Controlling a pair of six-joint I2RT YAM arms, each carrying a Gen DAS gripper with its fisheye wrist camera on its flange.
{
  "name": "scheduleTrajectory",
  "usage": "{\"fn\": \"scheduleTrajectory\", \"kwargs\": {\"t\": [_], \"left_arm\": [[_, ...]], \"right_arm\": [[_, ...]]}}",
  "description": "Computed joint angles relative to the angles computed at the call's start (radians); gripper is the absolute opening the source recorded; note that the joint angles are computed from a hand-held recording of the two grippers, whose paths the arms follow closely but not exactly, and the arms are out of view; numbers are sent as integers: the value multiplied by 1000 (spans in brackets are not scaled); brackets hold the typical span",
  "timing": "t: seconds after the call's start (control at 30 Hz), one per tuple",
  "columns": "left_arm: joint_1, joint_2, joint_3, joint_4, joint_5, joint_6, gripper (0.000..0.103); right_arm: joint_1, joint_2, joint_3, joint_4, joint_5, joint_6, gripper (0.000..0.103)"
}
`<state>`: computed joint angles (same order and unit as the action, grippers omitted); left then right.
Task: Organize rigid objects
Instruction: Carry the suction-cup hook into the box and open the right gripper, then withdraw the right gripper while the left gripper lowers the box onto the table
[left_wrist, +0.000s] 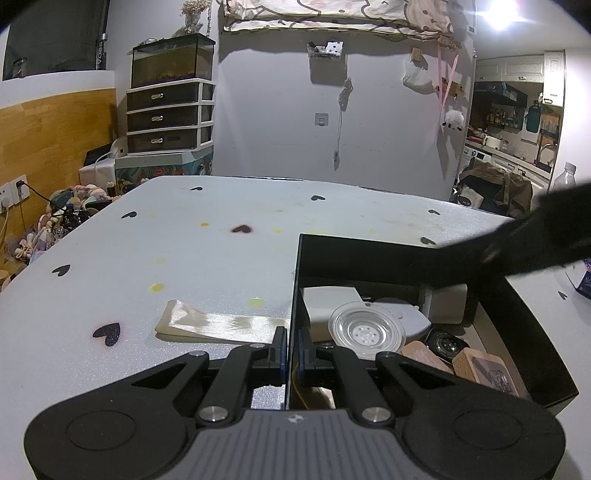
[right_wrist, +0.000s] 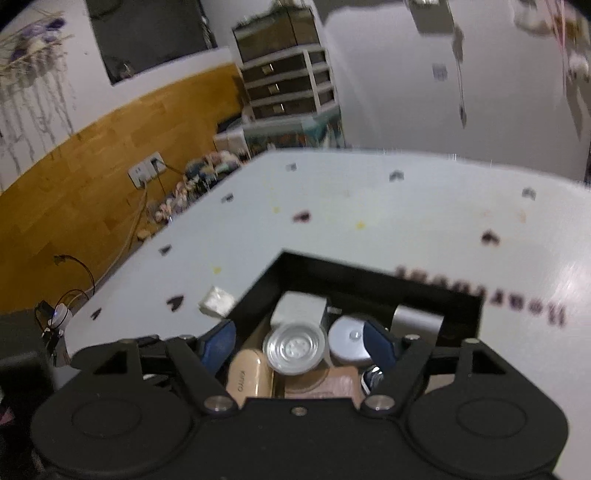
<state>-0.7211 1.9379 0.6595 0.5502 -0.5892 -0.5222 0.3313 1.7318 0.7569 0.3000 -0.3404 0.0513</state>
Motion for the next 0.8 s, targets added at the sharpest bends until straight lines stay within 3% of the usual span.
{"fn": "scheduleTrajectory", "kwargs": {"t": [0.43, 0.8], "left_arm": [[3, -3, -7, 7, 3, -1, 4], [7, -18, -19, 16, 9, 7, 4]], "right_arm": [[-168, -283, -386, 289, -66, -64, 89], [-298, -296, -631, 611, -89, -49, 95]]}}
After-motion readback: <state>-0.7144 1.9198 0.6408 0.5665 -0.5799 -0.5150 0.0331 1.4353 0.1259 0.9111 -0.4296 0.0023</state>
